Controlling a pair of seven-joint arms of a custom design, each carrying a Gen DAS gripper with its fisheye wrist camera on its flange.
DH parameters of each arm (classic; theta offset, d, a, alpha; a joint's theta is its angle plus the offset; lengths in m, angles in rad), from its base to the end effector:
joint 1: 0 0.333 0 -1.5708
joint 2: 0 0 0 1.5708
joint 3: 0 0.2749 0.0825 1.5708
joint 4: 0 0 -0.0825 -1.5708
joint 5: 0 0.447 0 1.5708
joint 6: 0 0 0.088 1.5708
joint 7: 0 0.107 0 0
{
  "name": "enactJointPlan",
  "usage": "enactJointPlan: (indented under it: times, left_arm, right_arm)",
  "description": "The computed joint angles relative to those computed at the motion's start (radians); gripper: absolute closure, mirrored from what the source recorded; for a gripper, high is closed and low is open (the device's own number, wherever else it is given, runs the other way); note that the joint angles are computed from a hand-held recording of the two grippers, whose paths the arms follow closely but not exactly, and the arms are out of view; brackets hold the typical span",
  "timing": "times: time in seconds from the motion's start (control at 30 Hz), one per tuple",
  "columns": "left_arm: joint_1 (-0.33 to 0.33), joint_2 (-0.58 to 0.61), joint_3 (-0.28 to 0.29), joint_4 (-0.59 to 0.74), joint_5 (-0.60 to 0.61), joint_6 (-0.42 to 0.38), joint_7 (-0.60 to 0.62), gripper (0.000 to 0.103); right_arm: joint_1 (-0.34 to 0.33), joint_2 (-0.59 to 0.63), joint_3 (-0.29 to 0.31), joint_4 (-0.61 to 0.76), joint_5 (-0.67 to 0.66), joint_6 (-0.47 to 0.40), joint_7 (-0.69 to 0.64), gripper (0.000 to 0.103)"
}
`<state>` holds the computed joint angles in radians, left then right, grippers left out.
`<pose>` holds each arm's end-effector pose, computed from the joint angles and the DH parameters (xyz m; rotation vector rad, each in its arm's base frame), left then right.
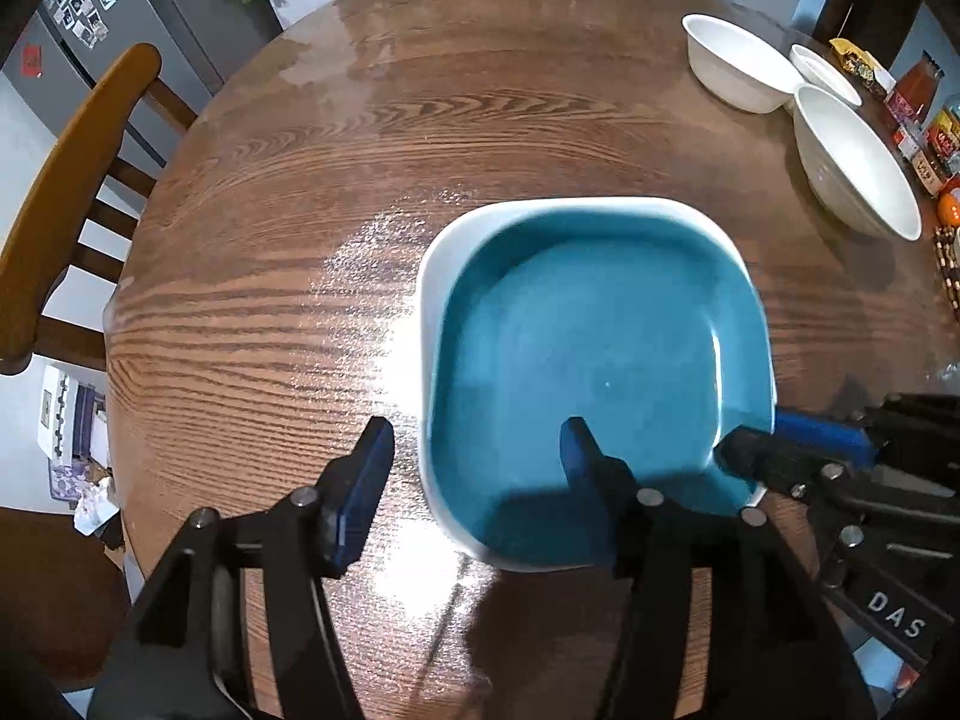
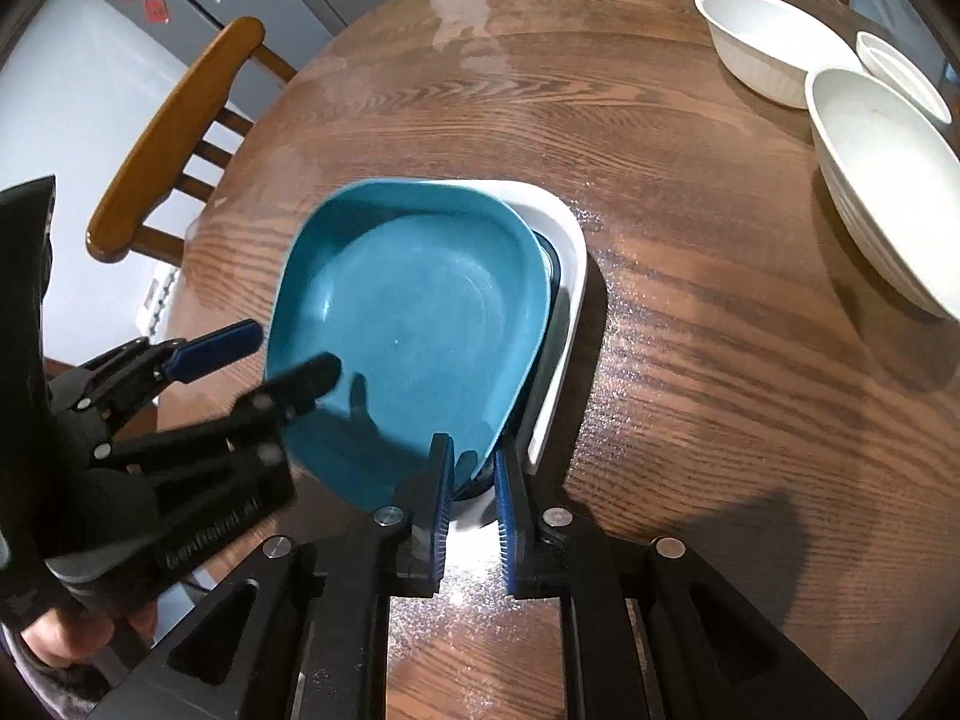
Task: Organize plates and bowls
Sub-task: 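Open the right gripper and withdraw it from the teal plate, then move the right gripper to the rim of the large white bowl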
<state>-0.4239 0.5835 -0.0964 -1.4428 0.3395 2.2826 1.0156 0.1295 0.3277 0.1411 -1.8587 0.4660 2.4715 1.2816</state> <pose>0.6782 -0.3665 0.3157 -1.8714 2.1348 -0.2771 0.6697 0.1808 0.2999 -2.0857 1.6735 0.0960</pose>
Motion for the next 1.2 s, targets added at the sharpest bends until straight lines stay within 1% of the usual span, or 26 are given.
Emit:
enactJointPlan:
  times: [0.1, 0.23, 0.37, 0.5, 0.67, 0.73, 0.77, 0.97, 1.03, 1.07, 1.1, 1.13, 1.2]
  left_arm:
    - [0.004, -0.006, 0.001, -0.011, -0.006, 0.004, -0.010, 0.047]
    - [0.011, -0.012, -0.001, -0.021, -0.016, 0.012, -0.024, 0.047]
    - [0.012, -0.020, -0.002, -0.030, -0.021, 0.027, -0.037, 0.046]
    - [0.007, -0.028, -0.001, -0.035, -0.013, 0.048, -0.050, 0.040]
    - [-0.005, -0.040, -0.003, -0.040, 0.003, 0.070, -0.063, 0.037]
    - [-0.012, -0.043, -0.002, -0.039, 0.013, 0.077, -0.069, 0.025]
    - [-0.018, -0.047, -0.001, -0.042, 0.021, 0.080, -0.075, 0.023]
    - [-0.034, -0.048, -0.009, -0.031, 0.035, 0.086, -0.073, 0.023]
    - [-0.040, -0.045, -0.011, -0.024, 0.038, 0.085, -0.071, 0.023]
    - [-0.043, -0.044, -0.012, -0.021, 0.039, 0.084, -0.070, 0.023]
    - [-0.047, -0.041, -0.012, -0.016, 0.040, 0.081, -0.071, 0.023]
    - [-0.050, -0.039, -0.013, -0.013, 0.042, 0.081, -0.070, 0.022]
    - [-0.059, -0.033, -0.013, -0.002, 0.047, 0.077, -0.072, 0.020]
  right_arm:
    - [0.006, -0.003, -0.002, -0.002, -0.018, 0.016, 0.001, 0.088]
    - [0.000, -0.005, 0.002, -0.002, -0.004, 0.021, -0.006, 0.088]
    - [0.000, -0.030, -0.003, -0.036, -0.008, 0.065, -0.007, 0.088]
    - [-0.012, -0.053, -0.004, -0.065, 0.024, 0.087, -0.023, 0.088]
    - [-0.023, -0.085, -0.014, -0.107, 0.063, 0.115, -0.032, 0.088]
    - [-0.026, -0.102, -0.021, -0.127, 0.073, 0.129, -0.032, 0.088]
    - [-0.027, -0.112, -0.025, -0.138, 0.077, 0.137, -0.033, 0.088]
    - [-0.029, -0.164, -0.043, -0.198, 0.109, 0.182, -0.043, 0.086]
    - [-0.033, -0.185, -0.052, -0.221, 0.126, 0.194, -0.056, 0.078]
    - [-0.033, -0.197, -0.056, -0.235, 0.134, 0.208, -0.058, 0.065]
    - [-0.034, -0.209, -0.059, -0.249, 0.155, 0.224, -0.069, 0.056]
    - [-0.033, -0.218, -0.062, -0.260, 0.168, 0.234, -0.076, 0.054]
    - [-0.032, -0.234, -0.073, -0.277, 0.181, 0.244, -0.085, 0.053]
